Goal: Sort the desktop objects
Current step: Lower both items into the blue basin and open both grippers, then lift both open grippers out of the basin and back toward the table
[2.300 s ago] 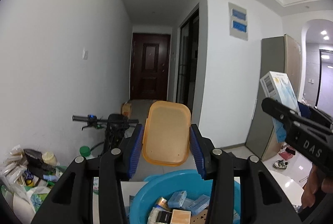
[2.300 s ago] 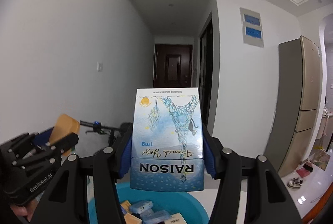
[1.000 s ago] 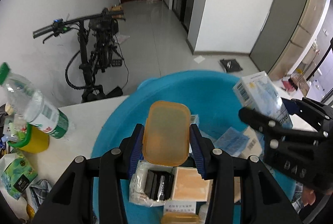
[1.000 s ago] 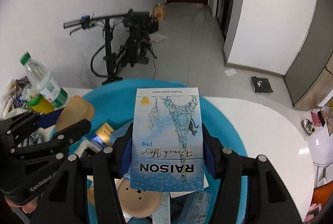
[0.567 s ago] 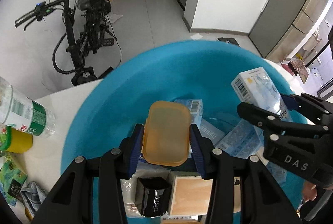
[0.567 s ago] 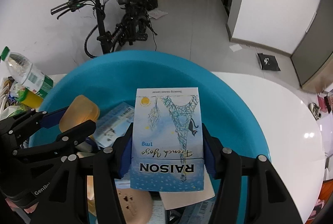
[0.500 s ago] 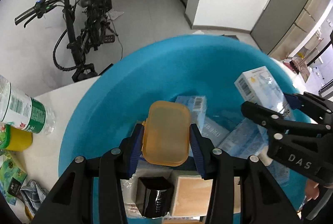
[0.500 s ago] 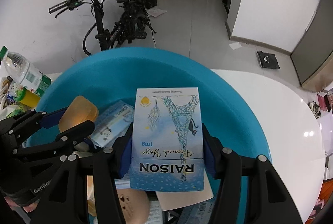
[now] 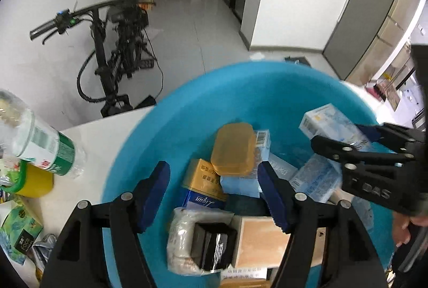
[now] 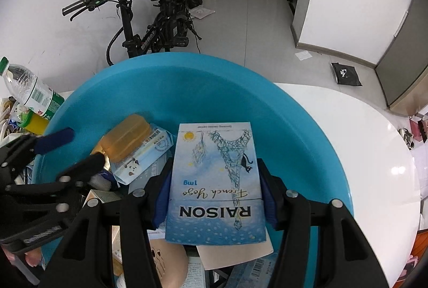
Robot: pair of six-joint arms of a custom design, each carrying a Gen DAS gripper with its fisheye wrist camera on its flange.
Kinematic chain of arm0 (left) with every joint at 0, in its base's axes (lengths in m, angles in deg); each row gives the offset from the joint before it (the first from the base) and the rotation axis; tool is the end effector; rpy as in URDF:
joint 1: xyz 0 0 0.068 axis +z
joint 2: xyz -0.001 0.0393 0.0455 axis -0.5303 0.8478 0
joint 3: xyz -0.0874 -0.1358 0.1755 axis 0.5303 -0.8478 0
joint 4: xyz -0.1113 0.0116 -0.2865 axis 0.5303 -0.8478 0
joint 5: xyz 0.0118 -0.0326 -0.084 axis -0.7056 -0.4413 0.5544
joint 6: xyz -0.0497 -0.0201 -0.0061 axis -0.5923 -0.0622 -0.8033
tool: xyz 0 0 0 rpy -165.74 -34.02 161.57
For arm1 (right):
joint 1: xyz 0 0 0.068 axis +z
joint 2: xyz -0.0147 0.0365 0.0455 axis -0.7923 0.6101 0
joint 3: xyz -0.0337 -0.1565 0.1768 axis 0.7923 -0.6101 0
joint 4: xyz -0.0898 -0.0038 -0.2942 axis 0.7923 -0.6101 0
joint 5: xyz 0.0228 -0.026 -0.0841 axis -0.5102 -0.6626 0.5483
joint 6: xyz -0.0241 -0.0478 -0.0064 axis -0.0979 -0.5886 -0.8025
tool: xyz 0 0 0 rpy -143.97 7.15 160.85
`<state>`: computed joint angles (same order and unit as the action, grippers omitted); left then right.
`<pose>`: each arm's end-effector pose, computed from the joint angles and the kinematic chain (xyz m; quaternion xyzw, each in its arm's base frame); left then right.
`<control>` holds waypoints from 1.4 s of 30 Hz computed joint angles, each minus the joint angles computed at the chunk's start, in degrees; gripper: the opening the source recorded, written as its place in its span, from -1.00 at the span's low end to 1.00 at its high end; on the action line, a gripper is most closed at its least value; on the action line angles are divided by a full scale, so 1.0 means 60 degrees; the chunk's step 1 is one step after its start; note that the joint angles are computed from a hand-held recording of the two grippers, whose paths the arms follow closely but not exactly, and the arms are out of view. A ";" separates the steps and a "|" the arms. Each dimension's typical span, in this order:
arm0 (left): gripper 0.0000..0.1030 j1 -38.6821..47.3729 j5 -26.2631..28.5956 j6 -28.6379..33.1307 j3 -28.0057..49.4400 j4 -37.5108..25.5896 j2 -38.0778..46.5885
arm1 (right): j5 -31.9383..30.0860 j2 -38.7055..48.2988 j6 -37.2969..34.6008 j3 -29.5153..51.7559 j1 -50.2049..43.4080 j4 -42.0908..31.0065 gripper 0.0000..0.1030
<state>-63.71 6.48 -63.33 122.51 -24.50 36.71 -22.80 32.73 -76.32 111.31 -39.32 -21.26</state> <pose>0.2901 -0.1727 0.1359 0.0649 0.9663 -0.0417 0.2456 0.3064 0.0753 0.1256 -0.1019 0.9712 0.0826 0.1989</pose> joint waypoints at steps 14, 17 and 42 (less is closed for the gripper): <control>0.67 -0.1347 -0.1662 -0.0941 -0.3093 -0.0849 -0.6474 | -0.0064 -0.0052 0.0208 -0.0109 0.0449 0.0253 0.08; 0.67 -0.1520 -0.1652 -0.1123 -0.3414 -0.1082 -0.7240 | 0.0086 -0.0164 0.0251 -0.0149 0.0526 0.0220 0.19; 0.99 -1.0476 -1.0189 -1.0188 -0.1413 -0.9863 -0.8168 | 0.4169 -1.1247 0.1767 -0.3125 0.4386 -0.3536 0.88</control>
<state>-126.56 -54.66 -124.46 114.04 -83.67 -12.30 2.21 -34.75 -65.72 92.56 -13.00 -42.48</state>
